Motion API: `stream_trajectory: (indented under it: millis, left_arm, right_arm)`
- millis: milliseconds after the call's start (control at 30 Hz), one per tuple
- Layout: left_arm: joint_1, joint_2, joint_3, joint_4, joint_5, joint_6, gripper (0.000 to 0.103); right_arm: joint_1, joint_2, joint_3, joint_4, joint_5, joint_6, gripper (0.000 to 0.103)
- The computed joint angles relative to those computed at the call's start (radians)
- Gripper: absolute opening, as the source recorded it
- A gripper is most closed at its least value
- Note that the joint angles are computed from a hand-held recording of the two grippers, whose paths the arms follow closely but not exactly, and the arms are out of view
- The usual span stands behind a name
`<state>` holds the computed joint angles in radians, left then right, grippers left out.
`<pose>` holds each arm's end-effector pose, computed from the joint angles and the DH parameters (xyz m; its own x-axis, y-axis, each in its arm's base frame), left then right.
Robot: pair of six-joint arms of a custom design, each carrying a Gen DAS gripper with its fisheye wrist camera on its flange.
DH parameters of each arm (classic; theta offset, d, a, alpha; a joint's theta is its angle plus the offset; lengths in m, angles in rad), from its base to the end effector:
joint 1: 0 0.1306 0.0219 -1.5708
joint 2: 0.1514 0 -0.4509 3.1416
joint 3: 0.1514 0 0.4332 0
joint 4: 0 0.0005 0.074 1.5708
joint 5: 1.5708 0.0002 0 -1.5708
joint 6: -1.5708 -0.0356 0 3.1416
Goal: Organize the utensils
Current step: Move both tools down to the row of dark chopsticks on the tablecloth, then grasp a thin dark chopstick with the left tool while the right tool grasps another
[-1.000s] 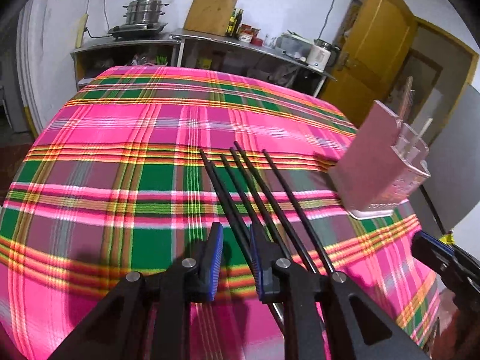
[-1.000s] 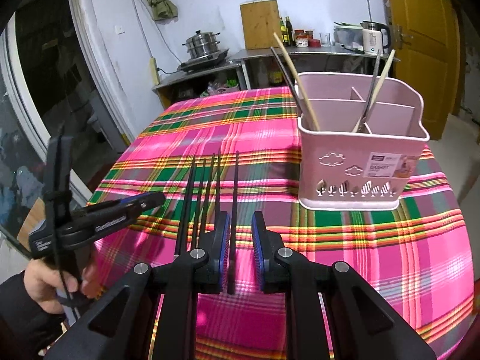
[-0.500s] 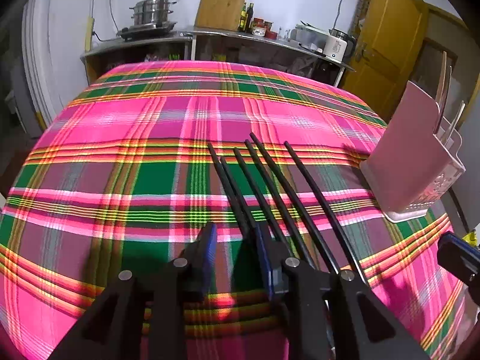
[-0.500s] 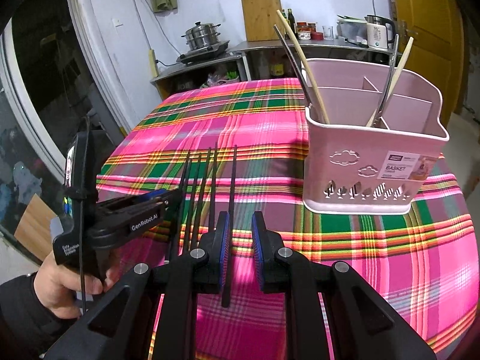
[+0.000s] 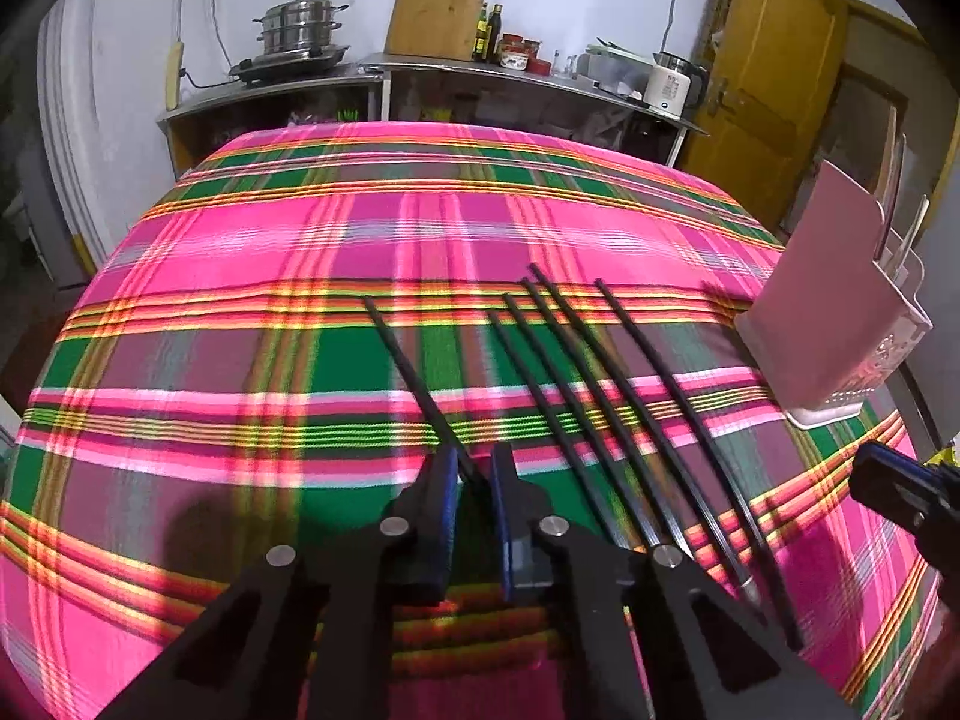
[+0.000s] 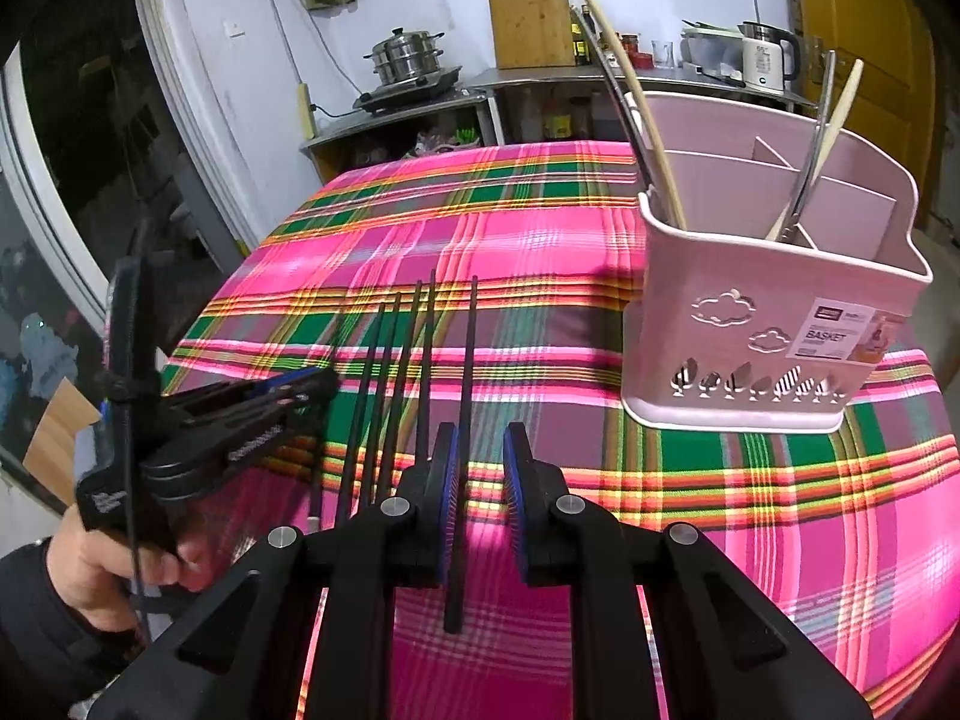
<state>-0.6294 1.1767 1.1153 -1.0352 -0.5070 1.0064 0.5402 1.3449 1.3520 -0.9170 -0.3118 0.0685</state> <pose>0.3282 -0.2182 0.4481 -0.6681 -0.4272 -0.6092 -0.4282 0.8903 -0.1547 0.4128 0.2597 0.4980 -0.6309 -0.4543 -0.6290 -0.6958 0.6899 0.1996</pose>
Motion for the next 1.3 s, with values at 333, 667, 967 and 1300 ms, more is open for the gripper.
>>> stream_trajectory:
  millis: [333,667,967,1300]
  left_arm:
    - [0.024,-0.113,-0.073,-0.003,0.06,-0.012,0.011]
    - [0.097,-0.12,-0.086,0.048,0.1,0.045,0.011]
    - [0.121,-0.08,-0.066,0.052,0.066,0.042,0.012]
    - [0.123,-0.036,-0.029,0.001,0.04,-0.004,0.009]
  right_arm:
    - [0.043,0.075,0.041,0.0,0.031,0.026,0.015]
    - [0.068,0.183,0.13,-0.012,0.075,0.041,0.015]
    - [0.079,0.246,0.176,-0.026,0.102,0.06,0.015]
    - [0.09,0.267,0.201,-0.039,0.123,0.051,0.007]
